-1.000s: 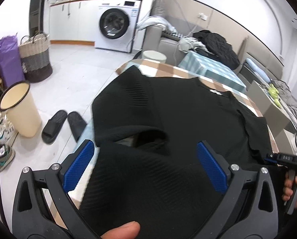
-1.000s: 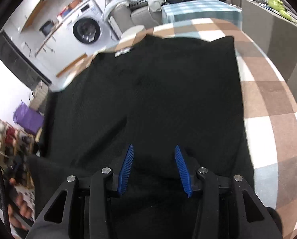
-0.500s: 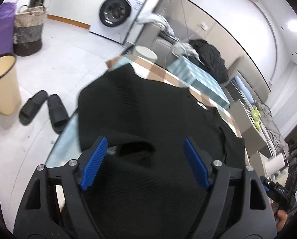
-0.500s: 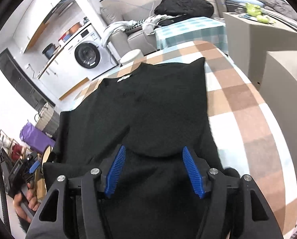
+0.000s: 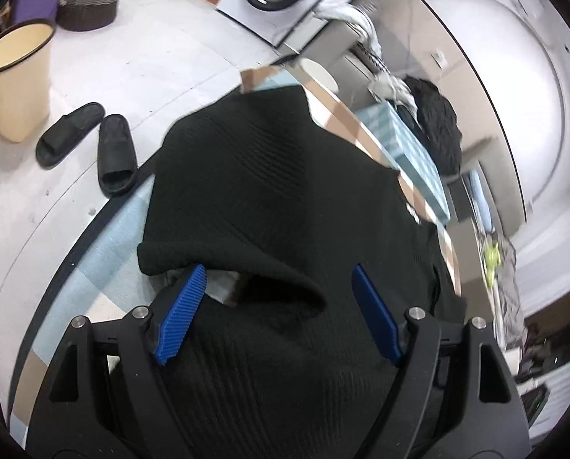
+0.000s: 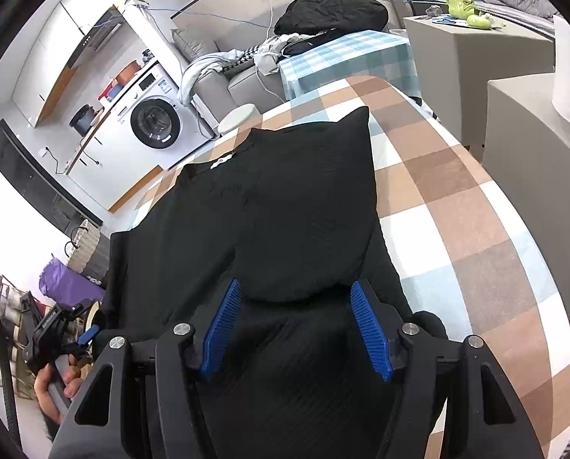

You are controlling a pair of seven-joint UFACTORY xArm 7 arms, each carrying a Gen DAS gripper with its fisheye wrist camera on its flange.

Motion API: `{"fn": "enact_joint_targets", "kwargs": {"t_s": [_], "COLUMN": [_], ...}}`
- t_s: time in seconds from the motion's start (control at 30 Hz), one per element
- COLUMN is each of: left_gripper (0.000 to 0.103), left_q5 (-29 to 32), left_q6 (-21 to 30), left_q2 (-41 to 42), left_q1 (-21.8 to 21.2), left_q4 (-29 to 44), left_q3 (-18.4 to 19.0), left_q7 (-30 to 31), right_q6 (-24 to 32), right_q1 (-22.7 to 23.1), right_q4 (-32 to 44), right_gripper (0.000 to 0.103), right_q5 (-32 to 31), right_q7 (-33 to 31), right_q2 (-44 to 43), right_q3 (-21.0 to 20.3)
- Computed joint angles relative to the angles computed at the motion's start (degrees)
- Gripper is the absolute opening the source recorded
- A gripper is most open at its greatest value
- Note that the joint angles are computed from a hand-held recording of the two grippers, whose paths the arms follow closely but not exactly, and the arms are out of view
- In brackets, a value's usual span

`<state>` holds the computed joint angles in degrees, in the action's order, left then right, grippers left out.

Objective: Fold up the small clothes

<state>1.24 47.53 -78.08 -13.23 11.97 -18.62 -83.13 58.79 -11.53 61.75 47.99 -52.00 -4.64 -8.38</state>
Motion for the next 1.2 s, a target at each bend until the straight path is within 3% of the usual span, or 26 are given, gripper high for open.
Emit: {"fn": "enact_joint_targets", "kwargs": {"t_s": [0.07, 0.2, 0.37, 0.47, 0.53, 0.63, 0.73, 0.93, 1.0, 1.1, 1.2], "left_gripper": [0.077, 0.066, 0.054, 0.038, 0.019, 0.003, 0.003, 0.002, 0.002, 0.002, 0.004], "left_q5": [0.1, -0.4, -1.7, -1.3, -1.1, -0.1, 2.0, 13.1, 17.9, 23.3, 23.0], "left_q6": [-0.1, 1.0, 3.3, 5.9, 7.5, 9.4, 12.0, 14.6, 11.6, 1.9, -9.6], "left_q2": [0.5, 0.0, -6.7, -9.8, -12.0, -15.0, -14.7, -0.8, 5.2, 16.4, 31.1], "left_q1": [0.7, 1.4, 1.2, 1.2, 1.4, 1.2, 1.9, 7.6, 9.7, 10.8, 5.1], "left_q4": [-0.4, -1.8, -5.5, -6.3, -7.0, -8.0, -6.6, 6.1, 10.7, 17.4, 22.4], "left_q3": [0.9, 1.8, 2.3, 2.1, 1.8, 1.0, -0.6, -5.9, -7.7, -9.3, -7.2], "left_q7": [0.2, -0.4, -3.6, -4.3, -5.2, -5.7, -5.2, 4.5, 8.6, 15.3, 26.4], "right_q6": [-0.5, -0.2, -0.5, -0.8, -1.1, -1.3, -1.8, -1.7, -2.1, -2.6, -3.3], "right_q1": [0.0, -0.2, -0.4, -0.5, -0.4, -0.3, -0.2, -0.2, -0.4, -0.6, -0.6], "right_q4": [-0.1, 0.3, 0.2, -0.1, -0.3, -0.4, -0.8, -1.2, -1.4, -2.0, -2.8], "right_gripper": [0.062, 0.062, 0.062, 0.062, 0.062, 0.062, 0.062, 0.062, 0.062, 0.063, 0.064], "right_q5": [0.4, 0.6, 0.6, 0.5, 0.5, 0.4, 0.4, 0.0, 0.1, 0.6, 0.5], "right_q7": [-0.1, -0.1, 0.2, 0.2, -0.1, 0.1, 0.1, 0.9, 0.9, 1.0, 1.6], "right_q2": [0.2, 0.6, 1.0, 1.0, 0.9, 0.9, 0.7, 0.7, 0.6, 0.1, -0.8], "right_q3": [0.0, 0.0, 0.1, 0.3, 0.4, 0.4, 0.5, 0.3, 0.2, -0.1, -0.3]}}
